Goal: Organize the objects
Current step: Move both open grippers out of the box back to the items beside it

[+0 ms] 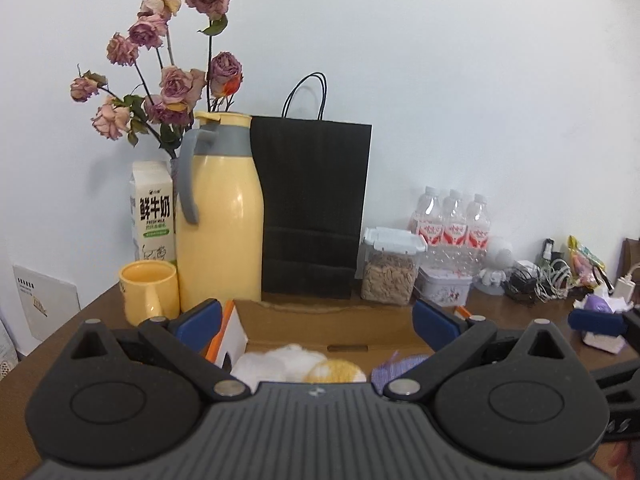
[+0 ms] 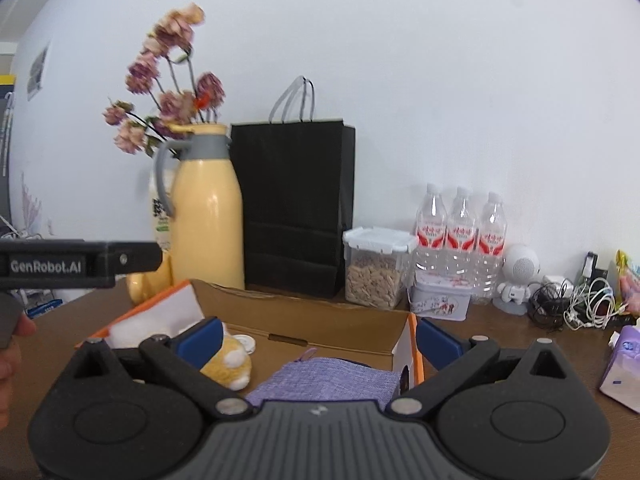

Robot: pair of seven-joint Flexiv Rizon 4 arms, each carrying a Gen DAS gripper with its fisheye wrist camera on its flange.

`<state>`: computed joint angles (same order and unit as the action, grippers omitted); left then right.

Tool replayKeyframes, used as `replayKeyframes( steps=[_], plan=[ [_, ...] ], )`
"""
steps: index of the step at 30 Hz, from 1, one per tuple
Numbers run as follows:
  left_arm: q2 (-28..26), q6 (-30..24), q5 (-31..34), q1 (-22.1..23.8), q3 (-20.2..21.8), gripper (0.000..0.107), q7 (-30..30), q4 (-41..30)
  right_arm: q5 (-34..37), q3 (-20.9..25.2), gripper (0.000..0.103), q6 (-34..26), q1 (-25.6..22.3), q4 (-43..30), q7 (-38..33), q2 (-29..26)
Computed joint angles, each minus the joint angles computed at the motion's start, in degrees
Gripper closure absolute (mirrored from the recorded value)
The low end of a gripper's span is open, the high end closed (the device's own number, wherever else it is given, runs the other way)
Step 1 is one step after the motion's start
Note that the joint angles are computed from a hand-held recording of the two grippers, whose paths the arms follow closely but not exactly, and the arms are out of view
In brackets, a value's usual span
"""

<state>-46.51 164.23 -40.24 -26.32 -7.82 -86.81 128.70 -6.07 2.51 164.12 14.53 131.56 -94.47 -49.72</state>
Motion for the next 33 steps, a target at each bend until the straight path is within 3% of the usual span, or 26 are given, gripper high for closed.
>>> replayKeyframes(
  steps=[8,18,24,33],
  plan=[
    [1.6,2.6,-1.3,-1.1,0.3,0.004,-2.9,8.1,0.9,0.8,0.0,7.3,0.3,7.2,-3.0,0.0],
    [2.0,4.3,-6.5,-4.0,-0.1,0.004,-6.7,16.3,1.9,1.3,0.0,10.3,-0.6,12.7,-3.8,-3.6],
    [0.7,4.0,-7.8,-5.9,0.0,0.004,-10.4,19.6,1.8,1.6,0.0,11.1,-0.7,14.6,-4.4,-6.7],
    [-0.5,1.9,-7.6,-7.1,0.9,0.004,-13.0,20.6,2.7,1.4,0.0,7.1,-0.1,12.8,-3.3,-7.8]
  ],
)
